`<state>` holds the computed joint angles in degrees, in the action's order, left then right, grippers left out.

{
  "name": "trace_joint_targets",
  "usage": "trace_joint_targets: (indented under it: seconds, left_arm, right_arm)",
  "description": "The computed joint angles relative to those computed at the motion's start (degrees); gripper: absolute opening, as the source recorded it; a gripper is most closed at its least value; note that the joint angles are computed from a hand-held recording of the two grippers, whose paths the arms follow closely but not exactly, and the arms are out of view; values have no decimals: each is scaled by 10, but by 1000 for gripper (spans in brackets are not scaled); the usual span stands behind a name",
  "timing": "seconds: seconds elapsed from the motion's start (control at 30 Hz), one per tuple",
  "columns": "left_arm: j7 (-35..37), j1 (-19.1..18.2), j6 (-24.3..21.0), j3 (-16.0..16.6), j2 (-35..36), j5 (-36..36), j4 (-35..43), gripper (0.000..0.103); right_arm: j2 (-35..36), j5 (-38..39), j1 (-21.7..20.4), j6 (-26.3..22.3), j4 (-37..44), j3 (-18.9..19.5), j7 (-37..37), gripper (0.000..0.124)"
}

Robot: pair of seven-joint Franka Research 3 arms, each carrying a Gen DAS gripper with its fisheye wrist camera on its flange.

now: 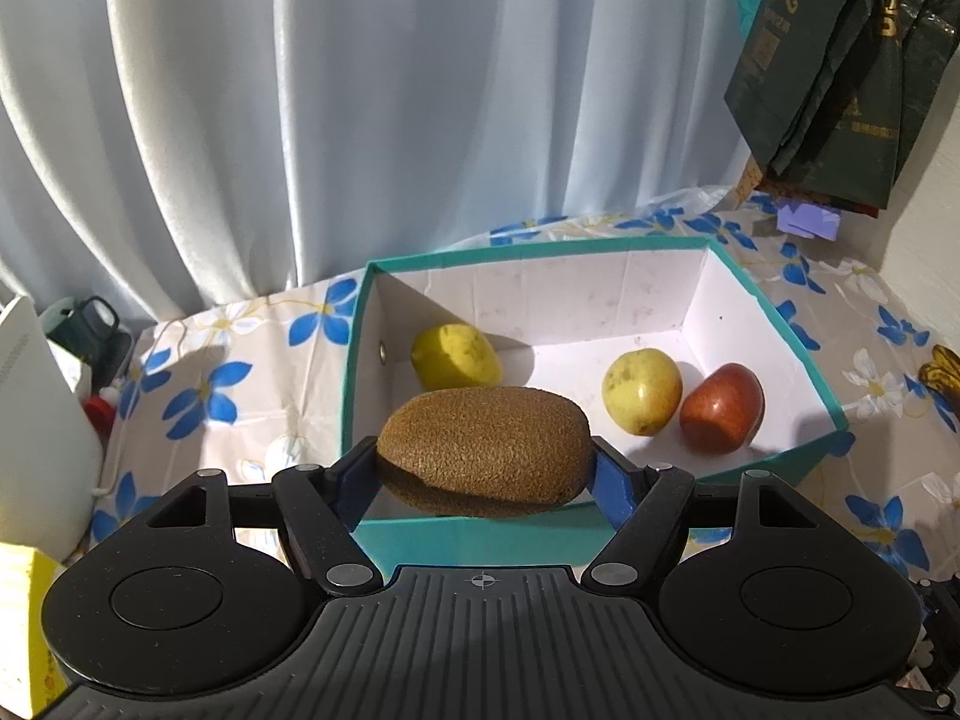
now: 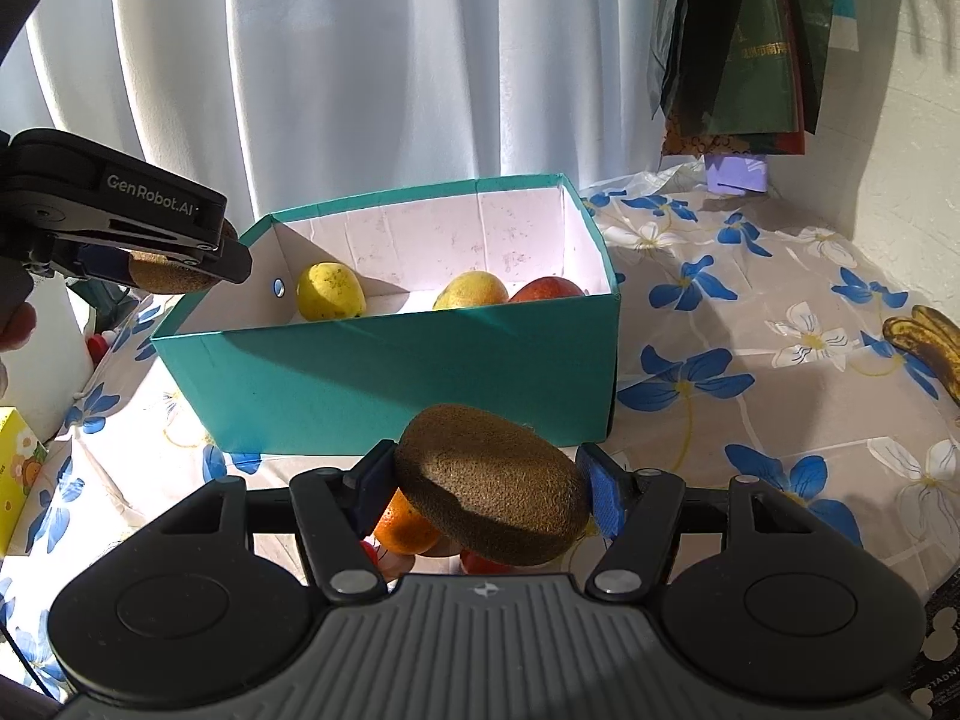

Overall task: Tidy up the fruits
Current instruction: 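Carry the kiwi into the teal box and open the left tool while the right tool carries its kiwi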

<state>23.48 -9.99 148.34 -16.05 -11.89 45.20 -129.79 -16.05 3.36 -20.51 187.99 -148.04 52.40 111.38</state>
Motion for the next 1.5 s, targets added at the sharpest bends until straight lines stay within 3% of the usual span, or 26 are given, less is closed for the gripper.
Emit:
trace_joint_targets:
  seconds: [0.67,1.07,1.2,1.5]
  left_arm:
    - [-11,-7,15,25,93,45,57,77]
    - [20,-13,31,45,139,11,73,77]
    - [10,-22,14,49,157,43,88,78]
    - [17,-24,24,59,174,28,100,78]
  right_arm:
    - [-30,-16,-58,-8,1,36,46,65]
    - [-20,-41,-81,-17,17,46,68,65]
    - [-17,-47,-83,-11,17,46,76,65]
    - [-17,-41,-106,-8,25,66,77,65]
